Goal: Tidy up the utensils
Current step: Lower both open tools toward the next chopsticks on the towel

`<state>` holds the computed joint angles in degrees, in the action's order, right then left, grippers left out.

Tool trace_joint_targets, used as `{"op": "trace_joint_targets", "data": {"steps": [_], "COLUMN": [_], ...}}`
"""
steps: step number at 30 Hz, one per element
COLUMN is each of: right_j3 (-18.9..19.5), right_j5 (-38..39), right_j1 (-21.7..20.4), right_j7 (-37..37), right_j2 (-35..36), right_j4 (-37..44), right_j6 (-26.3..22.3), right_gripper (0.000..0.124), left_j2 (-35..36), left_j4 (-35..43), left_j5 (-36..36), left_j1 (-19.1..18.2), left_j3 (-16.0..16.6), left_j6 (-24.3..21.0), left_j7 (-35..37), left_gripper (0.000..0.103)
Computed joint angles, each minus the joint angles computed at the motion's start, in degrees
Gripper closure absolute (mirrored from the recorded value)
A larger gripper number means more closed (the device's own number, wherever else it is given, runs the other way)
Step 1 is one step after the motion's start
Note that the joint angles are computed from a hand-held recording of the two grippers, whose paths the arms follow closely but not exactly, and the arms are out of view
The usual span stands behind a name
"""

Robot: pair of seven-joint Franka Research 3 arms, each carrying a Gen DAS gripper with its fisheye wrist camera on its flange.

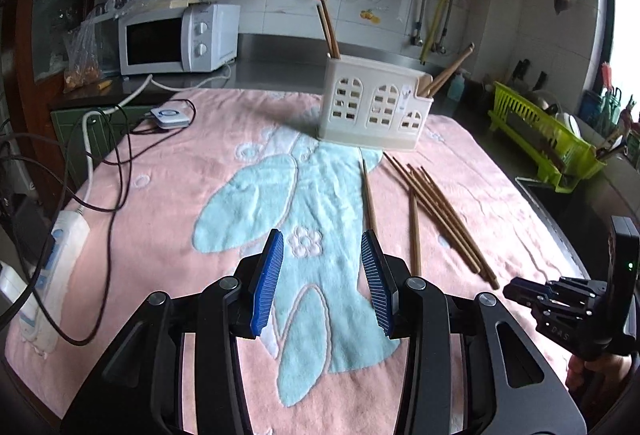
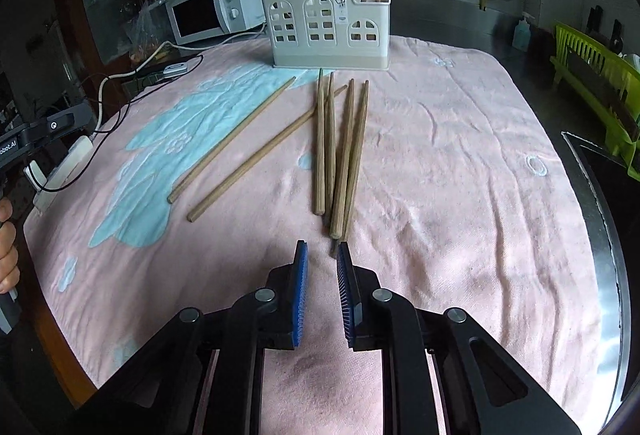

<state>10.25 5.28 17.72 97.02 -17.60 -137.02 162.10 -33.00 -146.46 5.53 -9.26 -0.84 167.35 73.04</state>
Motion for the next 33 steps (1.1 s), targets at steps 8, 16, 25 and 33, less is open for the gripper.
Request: {"op": "trace_joint_targets", "data": {"steps": [8,16,25,33], "right_j3": [-0.06,2.37,-0.14,-0.51], "right_j5": [-1.35,-10.78,-8.62,-9.79], "right_j1": [-0.70,-5.18,-3.13,-2.72], "right_j7": [0.09,7.73,5.48,5.93], "right_j2": [1.70,2.41,3.70,5.95], "right_j4": [0.84,2.27,3.62,5.68], "right_j6": [-1.41,-2.94,-3.17,-3.34], "right_gripper": [0.112,0.113,0.113,0.113], "left_j2": [3.88,6.77,9.46,13.15], "left_j4": [1.48,2.72,3.87,6.45], "left_j5": [-1.75,-4.16,-8.99,-12.65], "left_j1": [-2.18,-3.56,-6.52,-6.58], "left_j3": [0.78,1.00,2.47,1.41], "left_j6": [-0.92,-1.54,-2.54,-3.66], "left_j7": [2.64,5.66,11.75,16.71], "left_gripper": [0.062,0.062,0.062,0.066]}}
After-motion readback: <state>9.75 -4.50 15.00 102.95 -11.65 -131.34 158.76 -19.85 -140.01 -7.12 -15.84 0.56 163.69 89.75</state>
